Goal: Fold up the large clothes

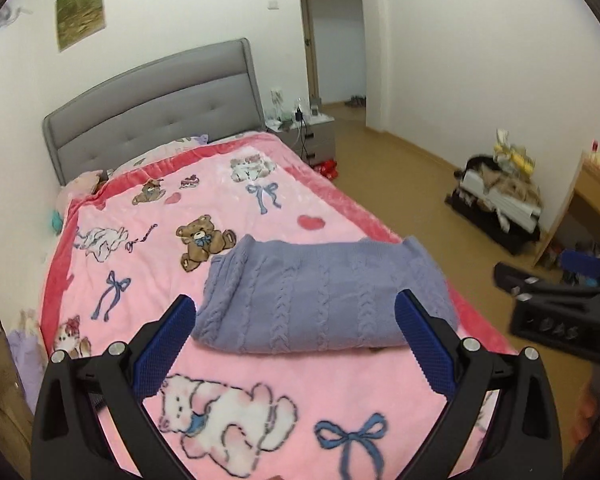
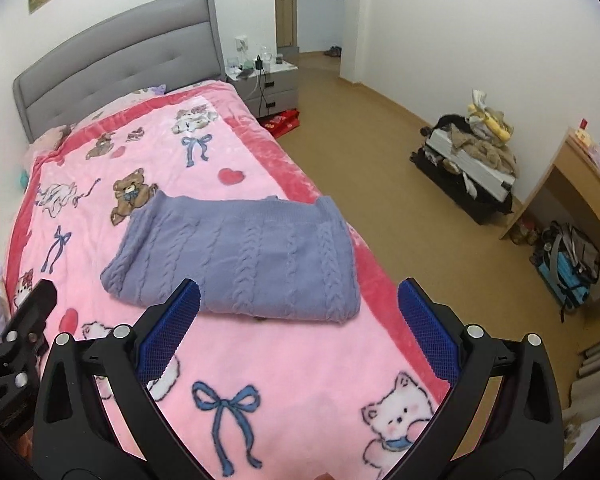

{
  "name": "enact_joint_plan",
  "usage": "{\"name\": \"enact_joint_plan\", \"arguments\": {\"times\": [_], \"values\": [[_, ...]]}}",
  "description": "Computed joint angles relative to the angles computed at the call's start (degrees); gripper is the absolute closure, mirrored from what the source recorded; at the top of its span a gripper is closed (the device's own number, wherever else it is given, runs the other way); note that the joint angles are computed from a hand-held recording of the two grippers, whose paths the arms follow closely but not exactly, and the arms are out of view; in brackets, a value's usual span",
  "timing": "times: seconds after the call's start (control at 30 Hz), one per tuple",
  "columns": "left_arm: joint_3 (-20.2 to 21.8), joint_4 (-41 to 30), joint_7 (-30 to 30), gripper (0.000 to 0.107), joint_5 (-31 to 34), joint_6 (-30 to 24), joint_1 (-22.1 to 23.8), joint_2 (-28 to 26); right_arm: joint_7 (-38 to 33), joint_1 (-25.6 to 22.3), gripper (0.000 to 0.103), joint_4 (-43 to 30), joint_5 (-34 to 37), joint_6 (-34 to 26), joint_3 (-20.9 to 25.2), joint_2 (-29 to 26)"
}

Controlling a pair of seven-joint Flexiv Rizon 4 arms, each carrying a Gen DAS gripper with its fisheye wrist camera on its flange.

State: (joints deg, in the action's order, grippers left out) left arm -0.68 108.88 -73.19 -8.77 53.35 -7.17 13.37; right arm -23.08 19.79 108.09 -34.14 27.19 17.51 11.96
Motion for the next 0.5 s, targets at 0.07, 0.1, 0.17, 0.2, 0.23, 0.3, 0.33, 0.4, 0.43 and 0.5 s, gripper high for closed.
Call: {"name": "enact_joint_plan", "arguments": {"times": [0.07, 0.1, 0.17, 0.2, 0.23, 0.3, 0.33, 0.4, 0.43, 0.5], "values": [[0.44, -0.17, 0.82, 0.009, -1.62, -1.58, -0.53, 0.56, -0.8, 0.15, 0.008, -0.38, -0.42, -0.17, 0.13, 0.07], [0.39, -0.37, 0.83, 0.009, -1.9, -2.14, -0.55, 0.53, -1.13, 0.18, 0.008, -0.42, -0.3, 0.1, 0.06, 0.08], [0.11, -1.25, 0.21, 0.009, -2.32, -3.78, -0.47, 0.17, -1.86, 0.3, 0.008, -0.8, 0.57, 0.47, -0.11, 0.14], [0.11, -1.34, 0.23, 0.009, -2.75, -3.85, -0.62, 0.03, -1.97, 0.23, 0.008, -0.76, 1.0, 1.26, -0.28, 0.27], [0.03, -1.58, 0.1, 0.009, -3.09, -3.66, -0.69, -0.26, -1.8, 0.17, 0.008, -0.83, 0.95, 1.47, -0.2, 0.22], [-0.64, -2.58, -1.23, 0.009, -1.75, -3.5, -0.26, -0.89, -2.29, 0.02, 0.008, -1.11, 0.88, 1.78, -0.32, -0.1], [-0.63, -2.58, -1.26, 0.009, -1.73, -3.08, -0.4, -0.95, -2.31, -0.08, 0.008, -1.25, 0.58, 1.82, -0.33, -0.23], [-0.68, -3.09, -0.99, 0.009, -2.0, -2.82, -0.69, -1.49, -2.72, -0.15, 0.008, -1.5, 0.11, 1.93, -0.35, -0.44], [-0.76, -3.37, -1.12, 0.009, -1.9, -2.79, -0.71, -1.8, -2.77, -0.26, 0.008, -1.54, -0.55, 1.82, -0.33, -0.6], [-0.82, -4.18, -0.89, 0.009, -2.32, -3.22, -0.87, -2.68, -2.92, -0.36, 0.008, -1.59, -1.64, 1.27, -0.23, -0.7]]}}
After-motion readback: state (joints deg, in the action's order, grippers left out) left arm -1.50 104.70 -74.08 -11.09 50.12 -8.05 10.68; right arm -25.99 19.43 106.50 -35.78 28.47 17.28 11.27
